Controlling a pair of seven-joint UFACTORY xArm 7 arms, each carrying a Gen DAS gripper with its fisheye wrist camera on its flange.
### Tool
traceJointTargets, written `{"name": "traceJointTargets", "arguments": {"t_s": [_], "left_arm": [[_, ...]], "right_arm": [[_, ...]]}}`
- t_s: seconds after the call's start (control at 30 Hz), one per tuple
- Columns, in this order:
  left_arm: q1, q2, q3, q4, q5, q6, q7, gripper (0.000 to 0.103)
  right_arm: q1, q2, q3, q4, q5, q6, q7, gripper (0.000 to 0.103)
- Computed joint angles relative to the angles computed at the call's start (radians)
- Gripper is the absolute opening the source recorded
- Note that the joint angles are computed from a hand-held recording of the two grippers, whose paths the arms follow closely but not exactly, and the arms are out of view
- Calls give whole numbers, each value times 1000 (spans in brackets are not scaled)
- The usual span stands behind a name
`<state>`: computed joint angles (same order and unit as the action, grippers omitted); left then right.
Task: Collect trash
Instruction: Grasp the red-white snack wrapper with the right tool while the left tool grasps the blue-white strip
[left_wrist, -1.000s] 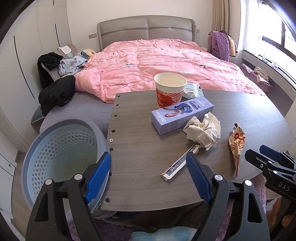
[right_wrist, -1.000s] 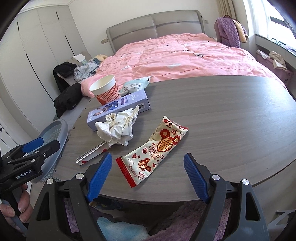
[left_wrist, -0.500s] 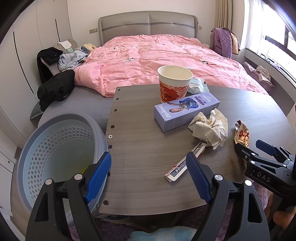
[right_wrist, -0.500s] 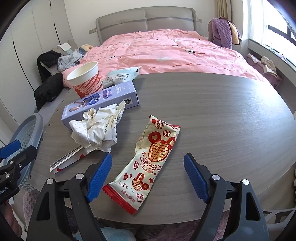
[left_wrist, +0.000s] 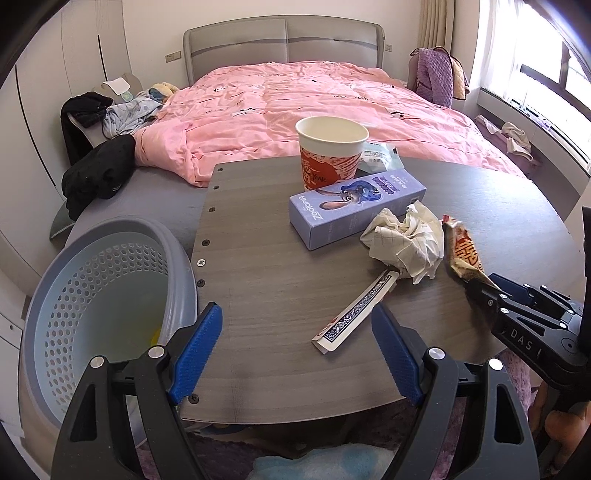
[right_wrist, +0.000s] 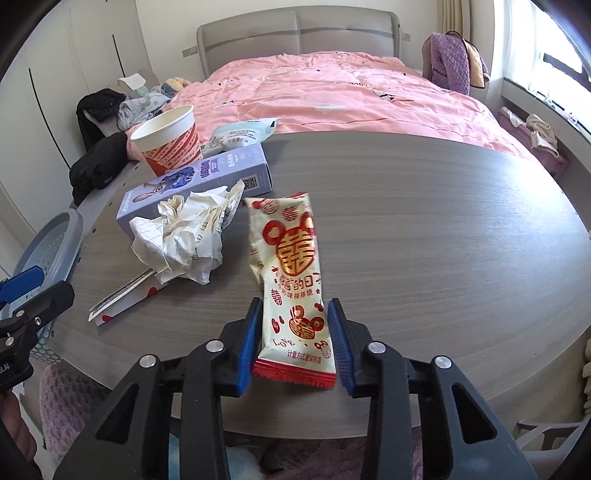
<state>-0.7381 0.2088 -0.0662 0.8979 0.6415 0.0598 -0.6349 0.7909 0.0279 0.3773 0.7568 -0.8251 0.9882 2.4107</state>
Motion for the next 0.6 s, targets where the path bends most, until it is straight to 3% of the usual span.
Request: {"name": "traceJointTargets", "arguments": {"t_s": [0.33, 0.6], "left_arm": [[29, 21, -60, 3, -104, 12, 134, 79], [-46, 87, -12, 63, -81, 41, 157, 79]], "right_arm": [[3, -56, 23, -41, -64, -21, 80, 16], [0, -112, 61, -78, -79, -4, 139, 14]]}}
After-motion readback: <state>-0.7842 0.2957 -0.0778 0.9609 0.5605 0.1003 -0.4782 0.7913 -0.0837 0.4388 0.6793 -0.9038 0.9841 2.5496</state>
